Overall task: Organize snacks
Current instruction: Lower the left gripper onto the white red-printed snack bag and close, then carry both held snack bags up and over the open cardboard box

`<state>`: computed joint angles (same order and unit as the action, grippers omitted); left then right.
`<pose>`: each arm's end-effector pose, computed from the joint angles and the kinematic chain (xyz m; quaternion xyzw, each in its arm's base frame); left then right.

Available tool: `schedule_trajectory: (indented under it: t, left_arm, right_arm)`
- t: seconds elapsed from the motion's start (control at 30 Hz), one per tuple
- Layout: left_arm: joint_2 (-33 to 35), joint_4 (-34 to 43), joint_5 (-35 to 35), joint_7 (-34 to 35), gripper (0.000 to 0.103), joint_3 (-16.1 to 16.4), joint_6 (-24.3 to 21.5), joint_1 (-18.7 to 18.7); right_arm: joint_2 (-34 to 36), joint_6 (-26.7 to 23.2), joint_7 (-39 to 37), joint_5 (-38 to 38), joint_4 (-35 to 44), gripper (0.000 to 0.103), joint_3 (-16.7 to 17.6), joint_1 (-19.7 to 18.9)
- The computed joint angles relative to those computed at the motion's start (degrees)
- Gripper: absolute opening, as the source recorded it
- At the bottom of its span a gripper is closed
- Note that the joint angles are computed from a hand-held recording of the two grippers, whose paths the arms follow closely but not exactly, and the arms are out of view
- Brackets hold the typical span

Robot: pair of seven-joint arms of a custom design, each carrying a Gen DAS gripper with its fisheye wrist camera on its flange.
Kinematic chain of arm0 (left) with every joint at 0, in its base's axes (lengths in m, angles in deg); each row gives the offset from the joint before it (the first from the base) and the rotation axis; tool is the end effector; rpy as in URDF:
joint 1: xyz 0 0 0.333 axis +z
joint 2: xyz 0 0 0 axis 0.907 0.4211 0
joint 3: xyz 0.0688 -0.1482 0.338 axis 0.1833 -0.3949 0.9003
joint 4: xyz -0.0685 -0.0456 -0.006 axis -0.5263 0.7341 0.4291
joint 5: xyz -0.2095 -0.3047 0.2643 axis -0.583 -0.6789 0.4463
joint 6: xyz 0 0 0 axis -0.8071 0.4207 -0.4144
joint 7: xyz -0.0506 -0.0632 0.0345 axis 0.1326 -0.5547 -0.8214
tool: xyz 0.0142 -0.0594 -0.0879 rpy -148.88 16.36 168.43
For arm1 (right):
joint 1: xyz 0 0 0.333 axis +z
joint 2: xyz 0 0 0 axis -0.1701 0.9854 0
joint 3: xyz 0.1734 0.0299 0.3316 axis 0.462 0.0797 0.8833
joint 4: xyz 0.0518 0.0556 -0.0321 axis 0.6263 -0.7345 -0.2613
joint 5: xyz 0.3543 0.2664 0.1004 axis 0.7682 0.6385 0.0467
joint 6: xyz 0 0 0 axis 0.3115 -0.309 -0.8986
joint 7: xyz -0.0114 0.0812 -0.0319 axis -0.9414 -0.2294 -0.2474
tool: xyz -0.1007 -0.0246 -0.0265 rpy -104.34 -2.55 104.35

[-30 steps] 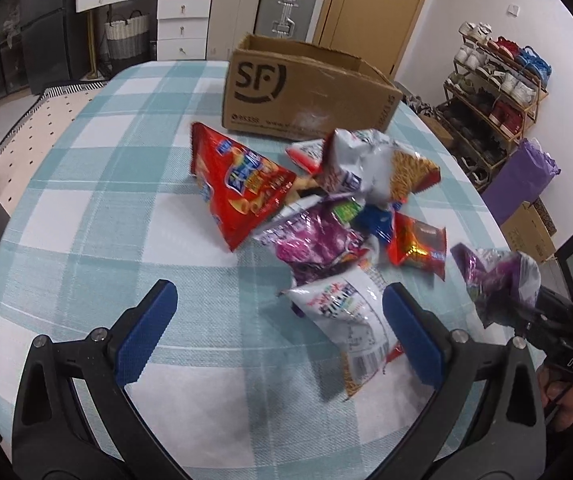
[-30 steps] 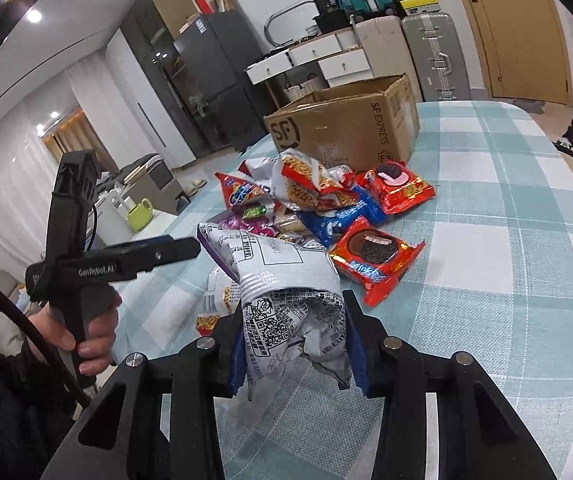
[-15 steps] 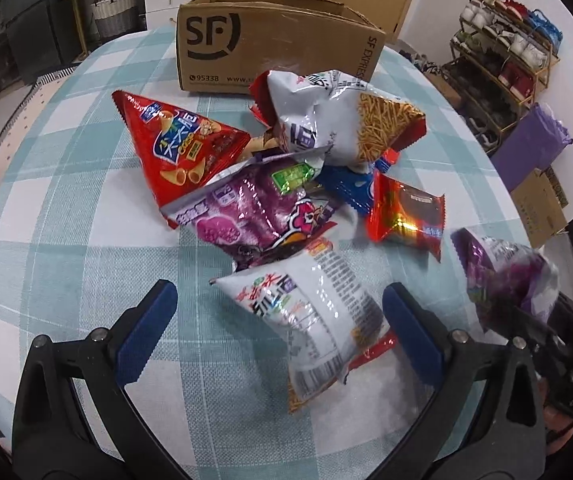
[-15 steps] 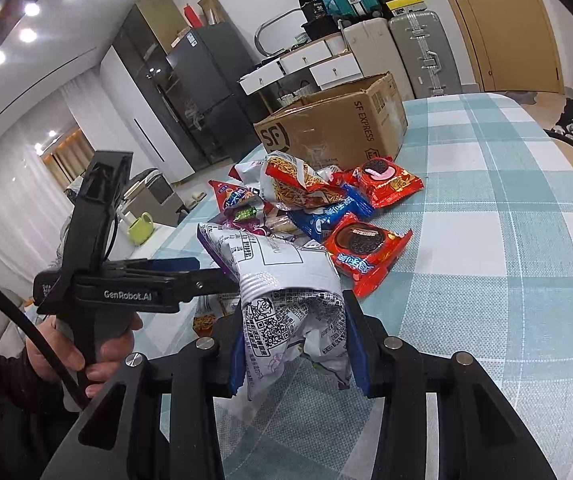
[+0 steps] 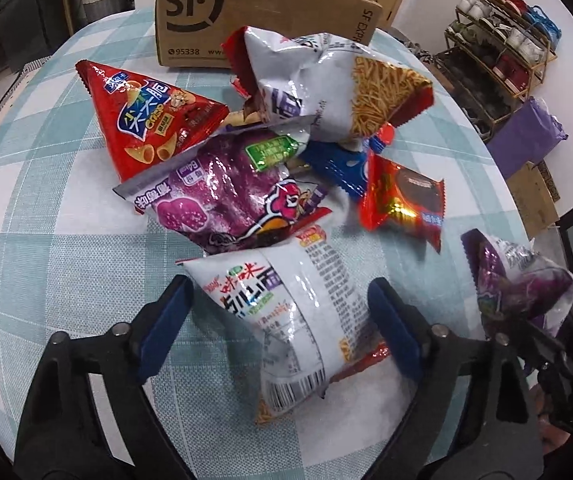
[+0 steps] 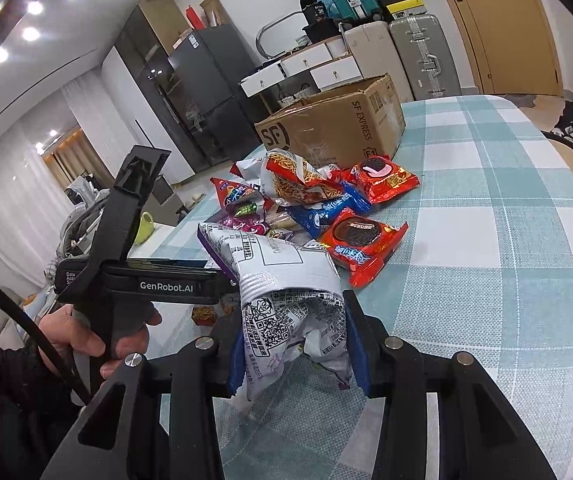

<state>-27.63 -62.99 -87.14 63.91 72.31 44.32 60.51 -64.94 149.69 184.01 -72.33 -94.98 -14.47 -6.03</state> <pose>0.6010 -0.1477 0.5017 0.3942 -0.8851 0.2473 0.0017 0.3576 0.2002 0.5065 -0.5002 0.7274 -0.1907 0.4293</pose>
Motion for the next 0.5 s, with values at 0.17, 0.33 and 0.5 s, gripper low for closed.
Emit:
schedule_trajectory:
  t: [0.17, 0.33, 0.5]
  left_arm:
    - [-0.1, -0.1, -1.8, 2.5, 0.065, 0.5, -2.1, 0.5]
    - [0.3, 0.3, -4.6, 6.0, 0.053, 1.0, -3.5, 1.2]
    - [-0.7, -0.8, -7.6, 9.1, 0.043, 1.9, -5.5, 2.3]
  right_arm:
    - [0.2, -0.5, -0.2, -0.1, 0.5, 0.042, 0.1, 0.0]
    - [0.4, -1.6, -0.1, -0.2, 1.0, 0.042, 0.1, 0.4]
    - [0.6, -3.2, 0.2, -0.6, 1.8, 0.042, -0.1, 1.1]
